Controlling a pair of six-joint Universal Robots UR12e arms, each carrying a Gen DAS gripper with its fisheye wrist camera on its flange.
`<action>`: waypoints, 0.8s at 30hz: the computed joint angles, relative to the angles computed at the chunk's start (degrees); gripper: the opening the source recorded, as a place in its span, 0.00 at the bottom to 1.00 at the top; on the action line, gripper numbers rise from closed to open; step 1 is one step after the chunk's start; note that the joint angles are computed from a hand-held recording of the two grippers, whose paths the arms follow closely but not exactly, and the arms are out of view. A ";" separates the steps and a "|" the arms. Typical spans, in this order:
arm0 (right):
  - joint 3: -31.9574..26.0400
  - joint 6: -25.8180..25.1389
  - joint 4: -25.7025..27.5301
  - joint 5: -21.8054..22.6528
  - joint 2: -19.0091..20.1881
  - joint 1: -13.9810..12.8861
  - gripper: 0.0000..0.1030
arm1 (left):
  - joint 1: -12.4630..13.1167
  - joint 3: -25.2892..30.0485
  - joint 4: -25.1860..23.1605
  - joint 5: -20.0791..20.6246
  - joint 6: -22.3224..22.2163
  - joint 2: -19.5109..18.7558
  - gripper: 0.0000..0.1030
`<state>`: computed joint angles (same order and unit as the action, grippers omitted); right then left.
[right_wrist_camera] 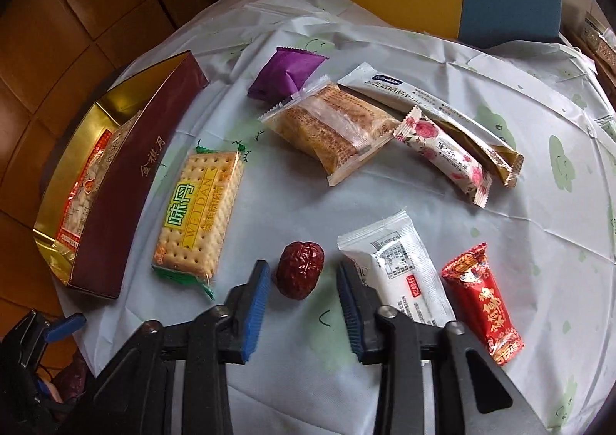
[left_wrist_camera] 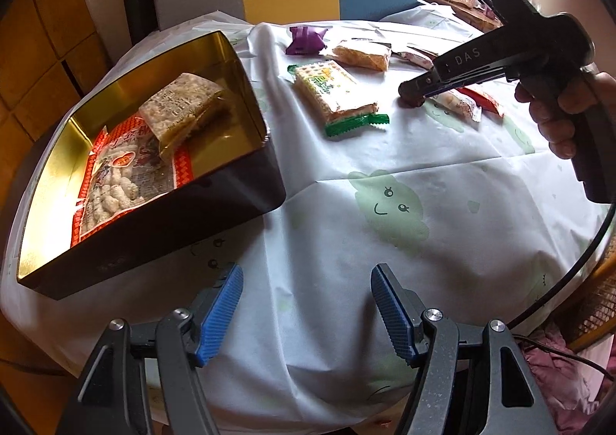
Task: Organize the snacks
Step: 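Move the right gripper to the red date and grasp it, then grasp the WEIDAN cracker pack with the left gripper while the right holds the date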
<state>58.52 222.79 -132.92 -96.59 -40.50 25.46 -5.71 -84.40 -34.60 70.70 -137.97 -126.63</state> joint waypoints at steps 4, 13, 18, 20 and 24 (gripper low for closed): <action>0.16 -2.04 0.13 0.09 -0.13 0.08 0.23 | -0.20 0.32 -0.17 -0.57 0.43 0.04 0.68; 1.25 -4.17 5.96 2.77 -1.92 -0.26 0.23 | -1.72 4.41 -3.81 -3.45 -1.42 -0.67 0.68; 0.14 -3.25 10.29 3.02 -1.31 -0.52 0.23 | -3.06 8.00 -5.44 -3.49 -5.19 -1.95 0.73; -0.17 -3.56 10.54 2.33 -1.18 -0.35 0.23 | -3.67 8.90 -4.28 -2.33 -6.92 -2.51 0.79; -1.01 -4.42 11.23 1.86 -0.67 -0.13 0.23 | -4.59 11.21 -4.82 -0.87 -8.78 -3.75 0.79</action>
<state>57.51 218.36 -121.69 -94.73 -41.18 25.33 -10.30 -73.19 -39.42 69.83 -146.74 -130.38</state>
